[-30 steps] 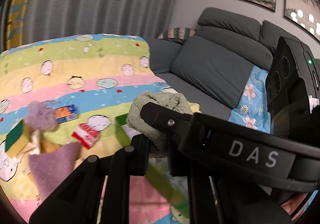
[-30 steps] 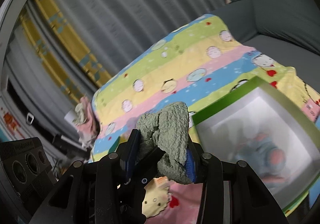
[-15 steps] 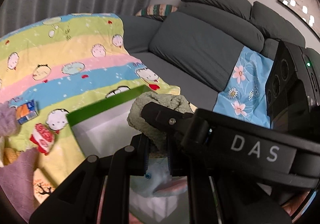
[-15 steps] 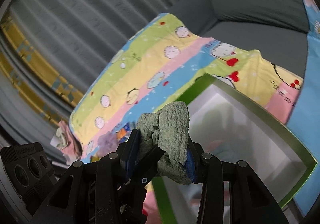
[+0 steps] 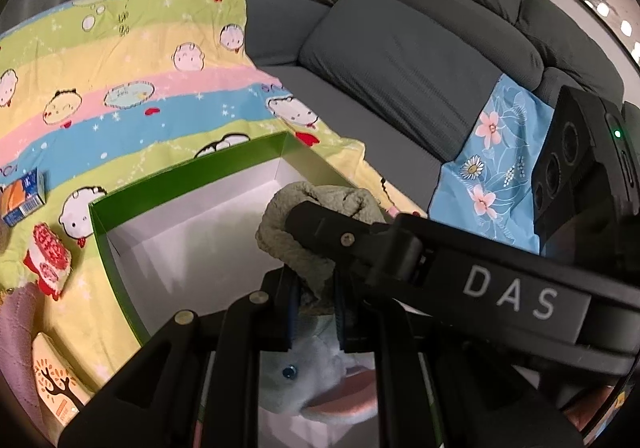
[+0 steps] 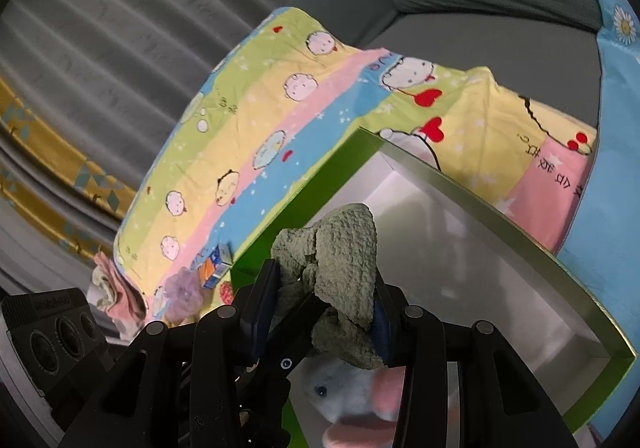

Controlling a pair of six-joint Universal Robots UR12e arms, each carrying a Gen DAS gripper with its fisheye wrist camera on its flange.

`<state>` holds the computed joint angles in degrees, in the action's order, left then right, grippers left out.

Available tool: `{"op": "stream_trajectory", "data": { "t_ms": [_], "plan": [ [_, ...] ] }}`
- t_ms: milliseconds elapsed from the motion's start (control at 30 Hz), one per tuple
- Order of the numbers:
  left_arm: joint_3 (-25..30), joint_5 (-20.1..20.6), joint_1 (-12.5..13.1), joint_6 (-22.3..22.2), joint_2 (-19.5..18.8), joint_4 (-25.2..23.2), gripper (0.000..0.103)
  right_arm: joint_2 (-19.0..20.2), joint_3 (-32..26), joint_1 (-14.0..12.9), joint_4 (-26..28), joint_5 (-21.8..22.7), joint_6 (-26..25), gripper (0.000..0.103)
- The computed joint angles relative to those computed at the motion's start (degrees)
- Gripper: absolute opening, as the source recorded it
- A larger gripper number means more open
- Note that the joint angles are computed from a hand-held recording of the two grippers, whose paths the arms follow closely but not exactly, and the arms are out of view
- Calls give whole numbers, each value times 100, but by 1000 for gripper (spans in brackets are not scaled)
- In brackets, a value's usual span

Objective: Organize soft objects
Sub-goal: 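Lift the green towel with the right gripper and carry it over the box, then open the right gripper to drop the green towel into the box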

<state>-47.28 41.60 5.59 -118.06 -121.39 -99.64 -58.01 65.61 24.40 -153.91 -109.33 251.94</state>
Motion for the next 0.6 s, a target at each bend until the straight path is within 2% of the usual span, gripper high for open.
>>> {"op": "stream_trajectory", "data": {
  "t_ms": [433, 533, 600],
  "plan": [
    [391, 561, -141, -351, -270, -23, 11, 106, -167, -157, 400, 465, 205, 45],
    [429, 706, -173, -414, -304, -52, 16, 129, -223, -179, 551, 540, 250, 45],
    [354, 779, -184, -525, -279, 56, 24, 128, -255, -181, 728, 535, 302, 45]
  ]
}}
